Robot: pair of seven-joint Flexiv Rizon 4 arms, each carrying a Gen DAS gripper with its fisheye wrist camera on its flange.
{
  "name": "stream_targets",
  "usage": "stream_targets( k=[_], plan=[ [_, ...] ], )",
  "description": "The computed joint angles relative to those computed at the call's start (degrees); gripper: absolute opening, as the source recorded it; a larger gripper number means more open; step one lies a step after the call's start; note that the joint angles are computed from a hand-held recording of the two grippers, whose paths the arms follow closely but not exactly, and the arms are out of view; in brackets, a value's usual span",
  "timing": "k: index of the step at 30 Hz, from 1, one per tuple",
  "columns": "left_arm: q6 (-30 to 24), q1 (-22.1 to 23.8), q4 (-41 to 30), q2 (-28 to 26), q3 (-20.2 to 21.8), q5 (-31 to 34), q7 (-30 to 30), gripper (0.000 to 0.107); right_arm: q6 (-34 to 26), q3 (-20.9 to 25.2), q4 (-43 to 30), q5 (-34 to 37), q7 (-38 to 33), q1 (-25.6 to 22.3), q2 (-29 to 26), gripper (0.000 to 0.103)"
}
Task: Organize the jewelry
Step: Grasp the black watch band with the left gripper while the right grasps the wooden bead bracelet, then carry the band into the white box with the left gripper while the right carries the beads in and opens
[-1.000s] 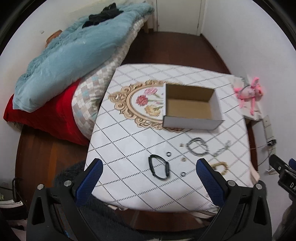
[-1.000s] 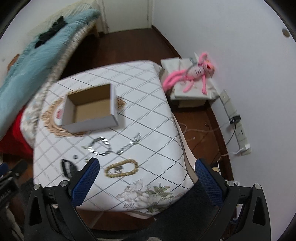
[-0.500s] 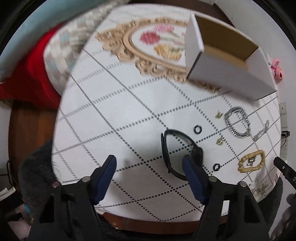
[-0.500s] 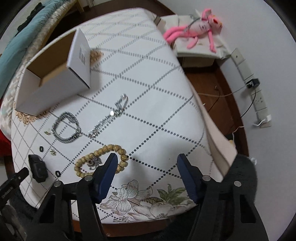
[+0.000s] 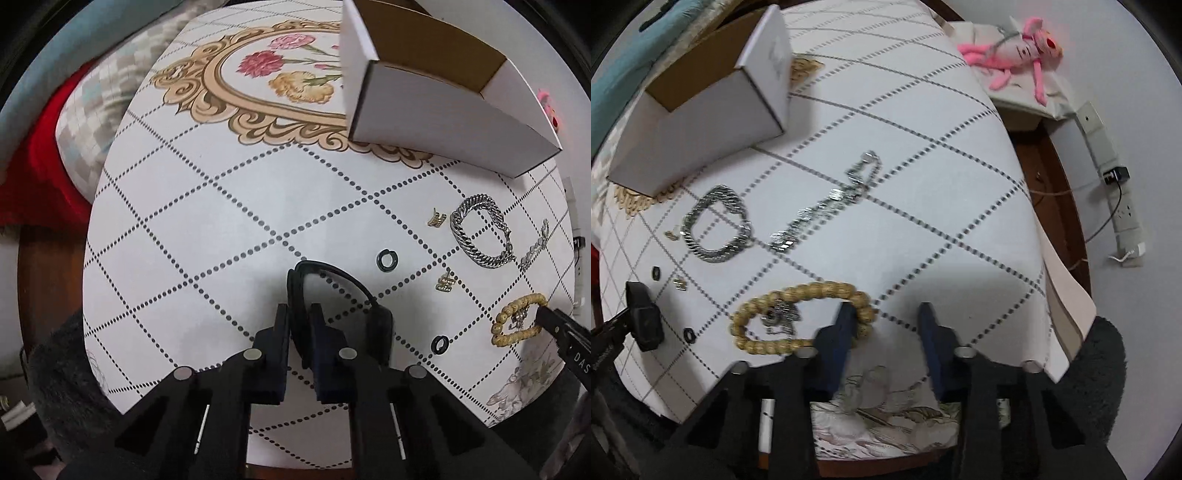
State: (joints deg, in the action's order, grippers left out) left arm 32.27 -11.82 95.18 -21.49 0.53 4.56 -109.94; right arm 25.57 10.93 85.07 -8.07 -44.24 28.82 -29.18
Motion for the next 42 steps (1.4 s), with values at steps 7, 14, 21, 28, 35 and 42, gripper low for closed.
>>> stream_targets(
  k=[7,14,21,28,35,42],
  plan=[
    [0.5,0.2,-0.7,0.7,-0.3,-0.5,1.2,0.004,3.9,0.7,1.0,2.9,0.8,-1.0,1.4,0.009],
    [0.7,-0.1,-0.9,2.7,-0.7,-1.1,1.6,0.004,7.6,1.8,1.6,4.6,0.1,-1.1,4.4,0.009],
    [4.0,-0.1,0.9,5.2,-1.1,-1.4,2.3,0.004,7.4,2.4,-1.4,7.1,-3.7,-2.1,5.1,0.009],
    [6.0,1.3,-4.5,2.9,-1.5,-3.9,4.5,0.004,7.9,1.9,-7.6,7.6,-7.4,-2.0,3.9,0.009],
    [4.5,2.0,-15.6,-3.6,-1.6,-5.8,6.5,0.004,6.9,0.9,-21.9,7.7,-11.4,-1.4,-3.0,0.009],
    [-1.0,2.5,-27.9,-12.2,-1.4,-7.4,9.0,0.004,-1.2,-0.3,-41.5,8.6,-14.2,-0.6,-15.5,0.009]
  ],
)
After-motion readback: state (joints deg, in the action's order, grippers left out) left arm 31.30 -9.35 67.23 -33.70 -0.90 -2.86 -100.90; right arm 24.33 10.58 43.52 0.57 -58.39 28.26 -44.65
